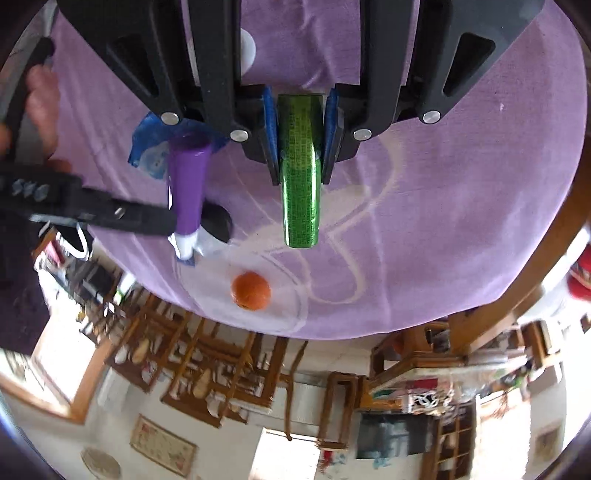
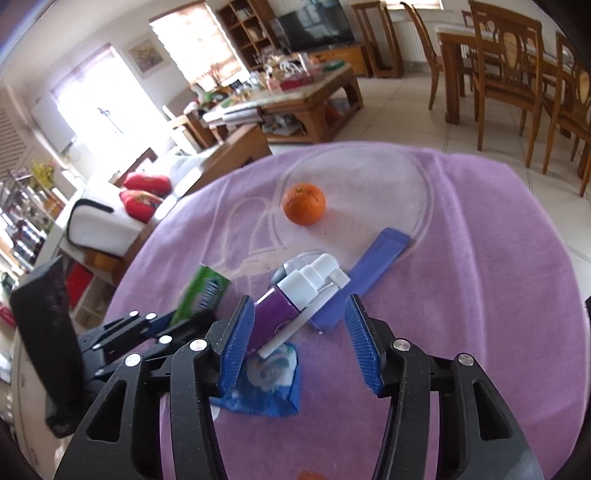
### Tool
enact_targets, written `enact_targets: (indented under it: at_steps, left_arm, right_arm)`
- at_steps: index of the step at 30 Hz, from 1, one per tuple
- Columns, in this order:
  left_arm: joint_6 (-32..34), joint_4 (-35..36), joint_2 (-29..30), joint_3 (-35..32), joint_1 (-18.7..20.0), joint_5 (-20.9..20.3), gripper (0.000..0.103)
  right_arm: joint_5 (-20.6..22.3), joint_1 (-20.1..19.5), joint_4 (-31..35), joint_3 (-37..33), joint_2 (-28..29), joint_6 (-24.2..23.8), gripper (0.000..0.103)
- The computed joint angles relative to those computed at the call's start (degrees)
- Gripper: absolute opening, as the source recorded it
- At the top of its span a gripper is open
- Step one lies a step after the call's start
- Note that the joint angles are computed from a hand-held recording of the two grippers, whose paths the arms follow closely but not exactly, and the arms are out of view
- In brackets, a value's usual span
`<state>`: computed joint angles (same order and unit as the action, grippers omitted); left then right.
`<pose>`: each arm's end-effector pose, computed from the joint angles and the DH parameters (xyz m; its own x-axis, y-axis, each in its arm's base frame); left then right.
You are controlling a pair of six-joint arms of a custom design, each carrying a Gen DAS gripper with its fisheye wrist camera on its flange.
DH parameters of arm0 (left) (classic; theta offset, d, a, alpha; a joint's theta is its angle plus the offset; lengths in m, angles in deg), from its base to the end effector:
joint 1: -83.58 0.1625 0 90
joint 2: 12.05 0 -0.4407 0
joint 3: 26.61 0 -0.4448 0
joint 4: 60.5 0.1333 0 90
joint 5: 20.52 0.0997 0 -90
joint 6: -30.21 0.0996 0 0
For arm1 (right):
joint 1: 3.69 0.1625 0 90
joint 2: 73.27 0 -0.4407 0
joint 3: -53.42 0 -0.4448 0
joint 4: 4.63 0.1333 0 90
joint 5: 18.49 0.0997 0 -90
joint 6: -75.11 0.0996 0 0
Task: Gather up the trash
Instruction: 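Grasp the green gum pack with the left tool while the right tool grasps the purple spray bottle, then carry the gum pack and spray bottle over the black bin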
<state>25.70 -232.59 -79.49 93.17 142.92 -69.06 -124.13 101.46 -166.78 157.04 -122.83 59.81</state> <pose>-0.1164 -0.5871 0.2020 -0.8445 0.0405 -0.5340 0.3775 0.7523 -0.5399 0.2782 -0.6203 0.0776 -0.8521 -0.4069 0.3291 -0.4907 0.8399 -0.2319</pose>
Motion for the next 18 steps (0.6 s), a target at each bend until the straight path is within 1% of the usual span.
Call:
enact_targets:
  at_steps: [1, 4, 7, 9, 11, 12, 14, 15, 16, 18]
  left_arm:
    - [-0.2, -2.0, -0.7, 0.7, 0.5, -1.5, 0.021]
    - [0.7, -5.7, -1.2, 1.7, 0.4, -1.6, 0.021]
    - [0.3, -6.7, -1.3, 2.1, 0.2, -1.3, 0.021]
    - [-0.2, -6.6, -1.3, 2.3, 0.0, -0.9, 0.021]
    - [-0.9, -7.0, -1.4, 2.6, -0.1, -0.4, 0.021]
    - [-1.3, -7.2, -1.5, 2.7, -0.1, -0.2, 0.021]
    - [-2.0, -8.2, -2.2, 3.4, 0.2, -0.5, 0.021]
    - [-2.1, -8.1, -2.1, 2.9, 0.4, -0.8, 0.021]
    - [-2.4, -8.3, -2.3, 3.1, 0.5, -0.9, 0.021]
    - [-3.4, -8.4, -2.6, 3.4, 0.3, -0.8, 0.021]
  right_arm:
    - [-0.4, 0.4, -0.1, -0.5, 0.6, 0.3, 0.052]
    - [-2.3, 1.5, 0.9, -2.2, 2.1, 1.0, 0.052]
    - [-4.1, 2.6, 1.7, -3.6, 3.7, 1.6, 0.052]
    - [-4.3, 2.8, 2.9, -4.2, 4.3, 2.2, 0.052]
    - [-4.6, 3.3, 2.5, -4.8, 5.5, 2.2, 0.05]
    - [-5.4, 3.7, 1.9, -5.2, 6.2, 1.7, 0.045]
    - [-6.1, 4.3, 1.6, -5.6, 7.1, 0.6, 0.038]
    - [-6.2, 4.5, 2.1, -5.7, 7.5, 0.3, 0.027]
    - [-6.6, 4.8, 1.9, -5.7, 7.9, -0.3, 0.025]
    - [-7.4, 5.3, 0.8, -5.9, 8.6, -1.4, 0.025]
